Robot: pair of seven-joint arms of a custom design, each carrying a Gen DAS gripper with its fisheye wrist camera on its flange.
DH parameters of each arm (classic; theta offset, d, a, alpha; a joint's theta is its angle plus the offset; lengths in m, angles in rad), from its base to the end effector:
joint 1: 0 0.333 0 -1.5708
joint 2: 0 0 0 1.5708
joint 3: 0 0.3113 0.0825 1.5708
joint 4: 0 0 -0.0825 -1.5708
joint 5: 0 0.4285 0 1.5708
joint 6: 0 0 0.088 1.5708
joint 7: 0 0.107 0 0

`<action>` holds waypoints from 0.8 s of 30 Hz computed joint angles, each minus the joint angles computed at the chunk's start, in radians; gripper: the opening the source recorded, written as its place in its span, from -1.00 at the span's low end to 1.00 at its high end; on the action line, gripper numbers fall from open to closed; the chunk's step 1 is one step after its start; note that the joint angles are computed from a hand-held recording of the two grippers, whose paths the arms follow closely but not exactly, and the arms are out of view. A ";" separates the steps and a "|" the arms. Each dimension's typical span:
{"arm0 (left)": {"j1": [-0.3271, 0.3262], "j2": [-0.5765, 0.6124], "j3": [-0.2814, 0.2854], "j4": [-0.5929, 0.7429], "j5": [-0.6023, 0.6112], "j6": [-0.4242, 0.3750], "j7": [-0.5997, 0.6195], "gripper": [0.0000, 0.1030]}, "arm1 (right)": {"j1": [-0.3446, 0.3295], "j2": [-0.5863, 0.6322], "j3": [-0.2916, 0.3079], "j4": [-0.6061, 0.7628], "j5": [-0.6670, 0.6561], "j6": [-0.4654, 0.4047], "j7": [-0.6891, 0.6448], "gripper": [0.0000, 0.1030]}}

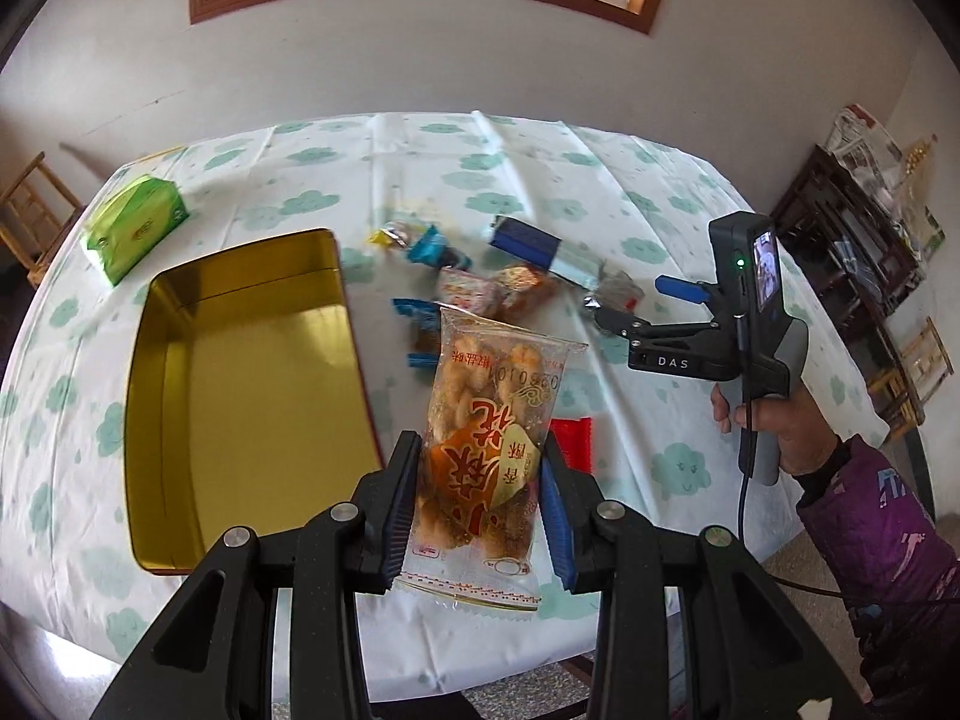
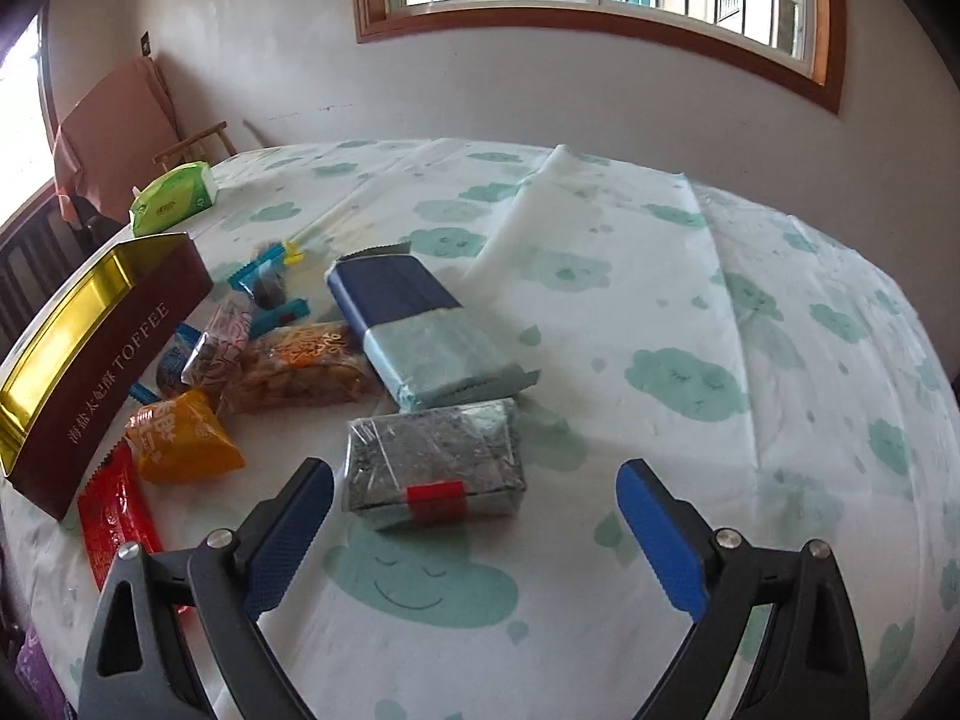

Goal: Organize snacks
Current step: 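Carry the peanut bag into the tin with the left tool while the right tool grasps the foil block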

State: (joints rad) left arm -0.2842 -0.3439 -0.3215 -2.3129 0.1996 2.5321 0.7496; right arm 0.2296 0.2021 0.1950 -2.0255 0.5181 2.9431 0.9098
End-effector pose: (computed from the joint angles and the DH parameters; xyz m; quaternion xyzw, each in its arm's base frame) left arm 0.4327 -0.3139 0.5101 -0.6993 0.6515 -0.2537 0.1489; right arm 0.6205 0.2395 0.3965 -0.8210 0.4356 -0.1697 0.3279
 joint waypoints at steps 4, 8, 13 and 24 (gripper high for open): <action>0.010 -0.013 -0.005 -0.007 0.015 -0.009 -0.024 -0.34 | -0.013 0.038 0.011 0.047 0.003 -0.063 -0.010 0.65; 0.021 -0.036 -0.007 -0.031 0.028 -0.002 -0.055 -0.34 | -0.007 0.040 0.004 0.053 0.005 -0.076 -0.002 0.20; 0.042 -0.077 -0.012 -0.064 0.057 -0.011 -0.100 -0.34 | -0.020 -0.051 0.044 -0.080 0.130 0.064 -0.055 0.19; 0.103 -0.128 -0.003 -0.132 0.104 -0.041 -0.142 -0.34 | 0.042 -0.120 -0.071 -0.185 0.030 0.136 0.224 0.19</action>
